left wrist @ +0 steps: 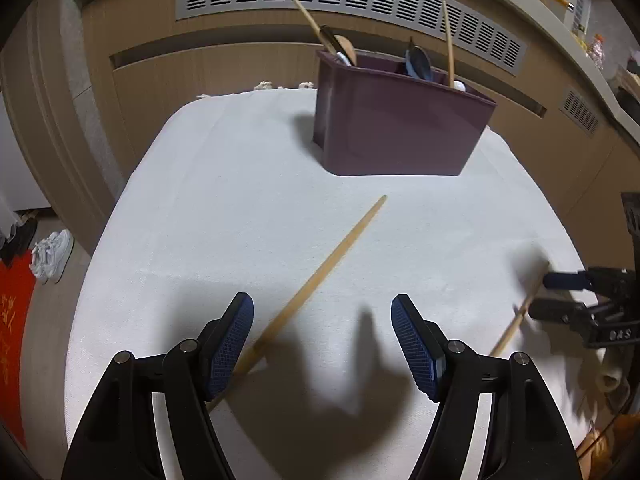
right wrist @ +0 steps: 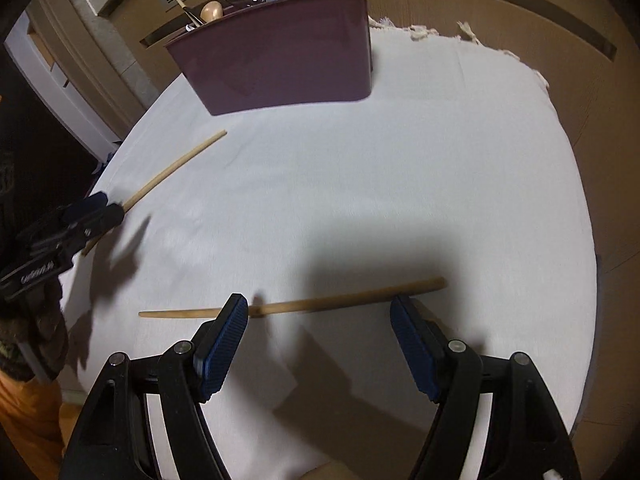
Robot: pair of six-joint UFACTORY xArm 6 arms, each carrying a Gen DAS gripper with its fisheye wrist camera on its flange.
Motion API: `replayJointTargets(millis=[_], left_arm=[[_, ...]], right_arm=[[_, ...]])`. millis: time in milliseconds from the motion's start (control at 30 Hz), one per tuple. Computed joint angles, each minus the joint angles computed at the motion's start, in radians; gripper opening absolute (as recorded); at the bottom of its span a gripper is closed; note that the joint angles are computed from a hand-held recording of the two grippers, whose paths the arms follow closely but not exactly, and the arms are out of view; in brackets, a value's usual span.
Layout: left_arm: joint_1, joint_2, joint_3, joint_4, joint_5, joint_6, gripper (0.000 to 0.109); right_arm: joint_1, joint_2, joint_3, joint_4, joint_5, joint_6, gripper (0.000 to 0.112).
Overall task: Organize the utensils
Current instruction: 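Grasp another bamboo chopstick from the cloth with the right gripper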
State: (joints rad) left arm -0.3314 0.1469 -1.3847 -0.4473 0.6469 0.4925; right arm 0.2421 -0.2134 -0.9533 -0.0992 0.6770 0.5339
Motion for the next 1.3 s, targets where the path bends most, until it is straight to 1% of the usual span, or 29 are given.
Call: replayJointTargets(millis=[67, 100, 133, 200, 267, 300, 333, 433, 467, 533, 567, 633, 700, 733, 800, 833, 933, 1033, 1067, 1100, 1133, 1200, 1233, 1267, 1300], left_arm=[[0.004, 0.007, -0.007, 0.006, 0.004, -0.008, 0.072], [0.005, 0.013, -0.013, 0.013, 0.007, -0.014, 0.072], [0.007, 0.021, -0.022, 0.022, 0.016, -0.022, 0.072], [0.011, 0.047, -0.054, 0.034, 0.049, -0.025, 0.072], [0.015, 0.072, -0.088, 0.048, 0.094, -0.035, 0.072], [0.018, 0.089, -0.111, 0.049, 0.128, -0.047, 0.072], [0.018, 0.085, -0.105, 0.048, 0.124, -0.048, 0.072], [0.017, 0.081, -0.116, 0.021, 0.174, -0.028, 0.072], [0.014, 0.076, -0.116, 0.007, 0.198, -0.020, 0.072], [0.005, 0.060, -0.101, 0.010, 0.206, -0.015, 0.072], [0.000, 0.053, -0.097, 0.012, 0.218, -0.015, 0.072], [-0.002, 0.043, -0.093, 0.004, 0.244, -0.012, 0.072], [-0.006, 0.030, -0.084, 0.002, 0.257, -0.015, 0.072], [-0.008, 0.024, -0.078, 0.004, 0.256, -0.016, 0.072], [-0.015, 0.006, -0.055, 0.022, 0.227, -0.024, 0.072], [-0.020, -0.001, -0.045, 0.034, 0.207, -0.032, 0.072], [-0.020, -0.021, -0.017, 0.048, 0.163, -0.037, 0.072], [-0.010, -0.023, -0.017, 0.041, 0.161, -0.026, 0.072], [-0.006, -0.022, -0.019, 0.040, 0.161, -0.027, 0.072], [-0.003, -0.019, -0.022, 0.037, 0.162, -0.027, 0.072], [0.001, -0.015, -0.027, 0.033, 0.168, -0.028, 0.072], [0.009, -0.009, -0.035, 0.030, 0.183, -0.036, 0.072], [0.013, -0.007, -0.036, 0.030, 0.190, -0.041, 0.072], [0.015, -0.005, -0.038, 0.030, 0.198, -0.042, 0.072], [0.016, -0.005, -0.037, 0.029, 0.206, -0.041, 0.072]], right_arm=[[0.000, 0.037, -0.034, -0.014, -0.001, 0.008, 0.078], [-0.001, 0.049, -0.044, -0.010, -0.005, 0.006, 0.084], [-0.002, 0.056, -0.050, -0.006, -0.009, 0.008, 0.087], [-0.003, 0.057, -0.045, 0.005, -0.024, 0.008, 0.098], [0.003, 0.062, -0.044, -0.015, -0.033, 0.021, 0.102], [0.008, 0.063, -0.043, -0.040, -0.033, 0.034, 0.103], [0.013, 0.063, -0.040, -0.064, -0.034, 0.044, 0.103], [0.022, 0.061, -0.030, -0.122, -0.043, 0.081, 0.103], [0.025, 0.062, -0.029, -0.143, -0.045, 0.105, 0.103], [0.031, 0.071, -0.037, -0.187, -0.038, 0.171, 0.103], [0.036, 0.078, -0.047, -0.207, -0.023, 0.206, 0.103], [0.049, 0.104, -0.089, -0.234, 0.035, 0.249, 0.103], [0.051, 0.125, -0.122, -0.226, 0.074, 0.269, 0.103], [0.052, 0.140, -0.146, -0.221, 0.101, 0.271, 0.103], [0.063, 0.179, -0.202, -0.237, 0.166, 0.261, 0.103], [0.070, 0.191, -0.214, -0.267, 0.174, 0.277, 0.103], [0.069, 0.185, -0.196, -0.293, 0.149, 0.296, 0.103], [0.058, 0.163, -0.170, -0.264, 0.124, 0.240, 0.102], [0.056, 0.152, -0.159, -0.262, 0.117, 0.231, 0.097], [0.052, 0.132, -0.140, -0.264, 0.105, 0.215, 0.088], [0.048, 0.118, -0.128, -0.258, 0.097, 0.198, 0.083], [0.034, 0.085, -0.100, -0.240, 0.087, 0.166, 0.058], [0.032, 0.074, -0.095, -0.231, 0.090, 0.156, 0.051], [0.023, 0.059, -0.085, -0.214, 0.093, 0.130, 0.036], [0.015, 0.047, -0.077, -0.198, 0.095, 0.103, 0.025]])
